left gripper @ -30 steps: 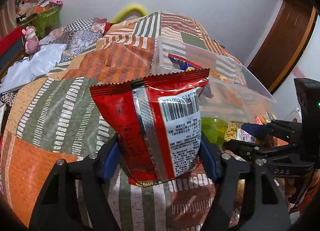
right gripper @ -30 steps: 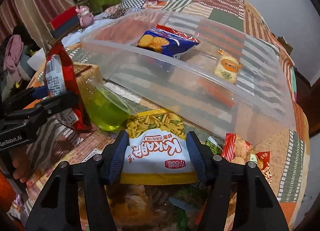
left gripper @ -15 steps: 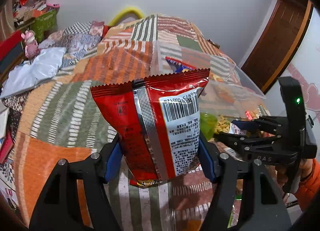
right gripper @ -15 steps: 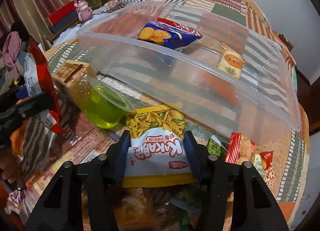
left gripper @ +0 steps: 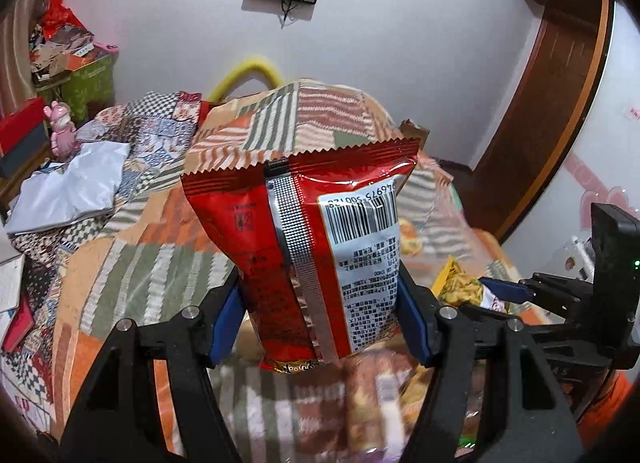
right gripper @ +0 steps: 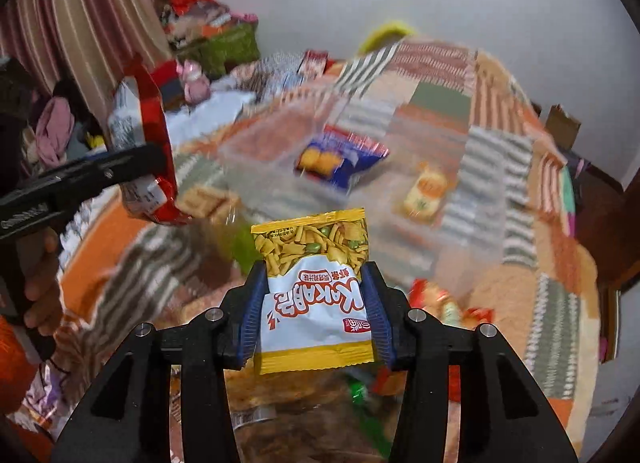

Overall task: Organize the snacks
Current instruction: 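Lift both bags over the clear box and release them inside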

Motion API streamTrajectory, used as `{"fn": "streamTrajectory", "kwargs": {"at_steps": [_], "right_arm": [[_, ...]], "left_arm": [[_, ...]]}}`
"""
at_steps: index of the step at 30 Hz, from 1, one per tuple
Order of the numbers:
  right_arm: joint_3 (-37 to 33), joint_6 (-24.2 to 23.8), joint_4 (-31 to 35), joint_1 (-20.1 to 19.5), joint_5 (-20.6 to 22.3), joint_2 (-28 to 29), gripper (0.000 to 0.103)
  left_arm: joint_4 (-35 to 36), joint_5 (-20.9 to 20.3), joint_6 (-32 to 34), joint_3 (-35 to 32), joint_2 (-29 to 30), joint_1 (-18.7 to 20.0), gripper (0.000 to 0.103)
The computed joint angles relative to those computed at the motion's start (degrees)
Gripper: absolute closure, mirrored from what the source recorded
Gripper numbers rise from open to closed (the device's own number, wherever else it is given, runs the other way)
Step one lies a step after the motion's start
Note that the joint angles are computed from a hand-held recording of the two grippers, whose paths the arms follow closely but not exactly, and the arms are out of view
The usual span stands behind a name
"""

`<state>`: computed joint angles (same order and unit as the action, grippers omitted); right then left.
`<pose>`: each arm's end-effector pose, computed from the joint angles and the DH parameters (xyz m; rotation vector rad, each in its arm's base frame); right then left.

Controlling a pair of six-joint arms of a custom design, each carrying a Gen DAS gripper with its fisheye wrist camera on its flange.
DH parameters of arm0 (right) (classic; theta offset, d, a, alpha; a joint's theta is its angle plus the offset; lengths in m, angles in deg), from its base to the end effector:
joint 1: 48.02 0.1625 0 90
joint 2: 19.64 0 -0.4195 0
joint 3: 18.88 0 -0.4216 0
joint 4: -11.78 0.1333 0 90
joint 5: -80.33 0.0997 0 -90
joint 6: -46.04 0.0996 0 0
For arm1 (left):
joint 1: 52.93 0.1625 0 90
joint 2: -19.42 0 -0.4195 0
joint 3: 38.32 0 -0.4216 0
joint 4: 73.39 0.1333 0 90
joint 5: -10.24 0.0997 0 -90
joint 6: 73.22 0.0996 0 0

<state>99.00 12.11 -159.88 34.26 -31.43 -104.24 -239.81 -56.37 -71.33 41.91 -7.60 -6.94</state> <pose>0.0247 -0.5355 0.3619 0.3385 -2.3578 0.8342 -0.3995 -0.6623 -0.0293 0.9863 2.6359 -0.7480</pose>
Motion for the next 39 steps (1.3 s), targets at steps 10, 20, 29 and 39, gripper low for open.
{"fn": "streamTrajectory", "kwargs": {"at_steps": [10,20,29,39], "right_arm": [[-6.4,-2.06,-2.56,-1.42,0.15,3.01,0.06],[-10.31,-4.32,-1.46,-3.68,-1.13,7.38,0.06],[-11.06,-2.77,-0.42,-5.01,-0.17,7.64,0.059],[-10.57,-2.16,-0.52,-4.56,-1.28,7.12,0.054]], "left_arm": [[5.04,0.12,5.15,-12.57,7.26,0.16,0.036],[11.73,0.28,7.38,-23.5,14.07,1.62,0.036],[16.31,1.04,7.7,-28.64,18.17,1.69,0.036],[20.4,0.43,4.94,-29.18,18.04,1.75,0.036]]}}
